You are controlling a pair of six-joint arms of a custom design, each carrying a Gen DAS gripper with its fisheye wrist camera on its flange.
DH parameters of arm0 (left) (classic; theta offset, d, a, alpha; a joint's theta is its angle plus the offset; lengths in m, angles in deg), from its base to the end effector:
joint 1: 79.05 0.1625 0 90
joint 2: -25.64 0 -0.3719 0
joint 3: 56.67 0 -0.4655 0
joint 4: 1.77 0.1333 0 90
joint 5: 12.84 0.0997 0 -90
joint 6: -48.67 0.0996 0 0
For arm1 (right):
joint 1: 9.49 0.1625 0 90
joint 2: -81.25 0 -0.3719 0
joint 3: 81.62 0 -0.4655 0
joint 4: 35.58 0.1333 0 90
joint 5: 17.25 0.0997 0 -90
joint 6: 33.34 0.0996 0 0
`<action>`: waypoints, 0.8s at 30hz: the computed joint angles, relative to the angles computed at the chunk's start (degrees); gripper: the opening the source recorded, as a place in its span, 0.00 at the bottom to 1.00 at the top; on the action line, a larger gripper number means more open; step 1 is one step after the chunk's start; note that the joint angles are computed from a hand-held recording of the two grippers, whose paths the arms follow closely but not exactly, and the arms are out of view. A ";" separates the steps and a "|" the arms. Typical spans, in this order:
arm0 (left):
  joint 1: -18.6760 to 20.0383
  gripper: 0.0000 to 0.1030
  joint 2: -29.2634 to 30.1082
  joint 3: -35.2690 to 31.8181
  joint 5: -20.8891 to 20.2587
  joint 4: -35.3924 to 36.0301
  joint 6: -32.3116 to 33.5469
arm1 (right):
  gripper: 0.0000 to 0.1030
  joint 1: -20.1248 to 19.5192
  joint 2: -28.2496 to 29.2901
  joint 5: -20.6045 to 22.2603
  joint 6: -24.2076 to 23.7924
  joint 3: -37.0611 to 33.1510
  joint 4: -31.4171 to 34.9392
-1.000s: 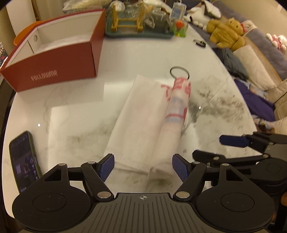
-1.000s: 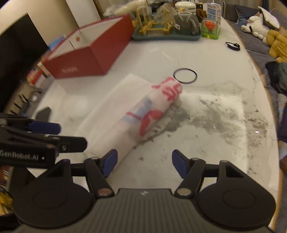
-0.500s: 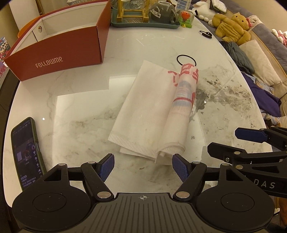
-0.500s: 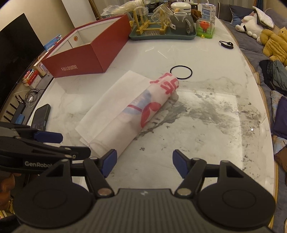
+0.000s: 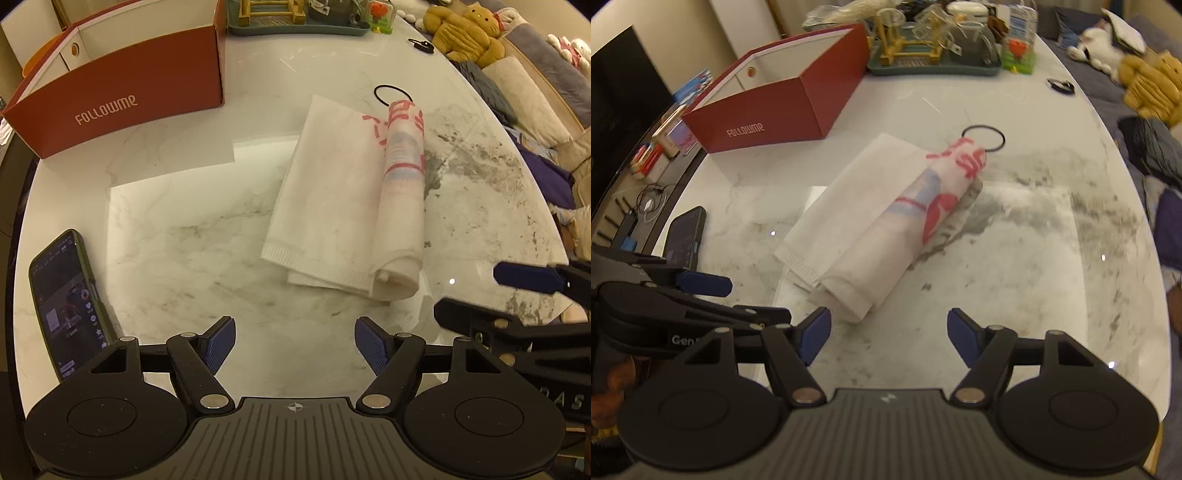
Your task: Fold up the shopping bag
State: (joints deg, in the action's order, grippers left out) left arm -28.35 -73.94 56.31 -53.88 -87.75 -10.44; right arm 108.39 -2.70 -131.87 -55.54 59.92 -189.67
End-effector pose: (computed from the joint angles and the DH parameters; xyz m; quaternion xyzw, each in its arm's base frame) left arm -0.1342 -0.4930 0.3291 -0.0929 0.8970 -0.2200 0.3719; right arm 0.2673 -0.3089 0.0607 0.4019 -0.8889 0.0659 0.2099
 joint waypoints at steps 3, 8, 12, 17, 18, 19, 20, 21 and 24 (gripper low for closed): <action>-0.68 0.70 -0.73 0.87 0.86 -0.14 1.01 | 0.69 1.26 -0.84 -1.09 1.40 1.80 -2.10; -2.64 0.70 0.07 1.22 2.34 0.15 -2.35 | 0.72 0.09 -4.75 0.14 -1.23 3.52 -2.49; -4.65 0.70 2.34 0.70 3.35 0.53 -7.40 | 0.72 -1.65 -8.25 0.89 -6.55 3.29 0.72; -6.25 0.70 4.92 0.28 4.24 1.04 -12.49 | 0.74 -4.84 -13.56 3.64 -12.06 4.26 2.66; -6.43 0.70 5.38 -0.02 4.06 1.66 -13.76 | 0.74 -5.28 -14.12 3.90 -12.34 4.20 3.59; -6.64 0.70 5.83 -0.38 3.86 2.42 -15.10 | 0.74 -5.69 -14.66 4.14 -12.57 4.11 4.55; -6.92 0.70 6.01 -0.45 3.91 2.94 -16.02 | 0.74 -6.09 -15.19 4.37 -12.80 4.01 5.51; -7.13 0.70 6.05 -0.33 4.01 3.12 -16.44 | 0.74 -6.36 -15.81 4.76 -13.53 4.21 5.79; -7.15 0.70 6.24 -0.30 3.54 3.96 -17.86 | 0.75 -6.93 -16.44 5.49 -14.50 4.38 6.45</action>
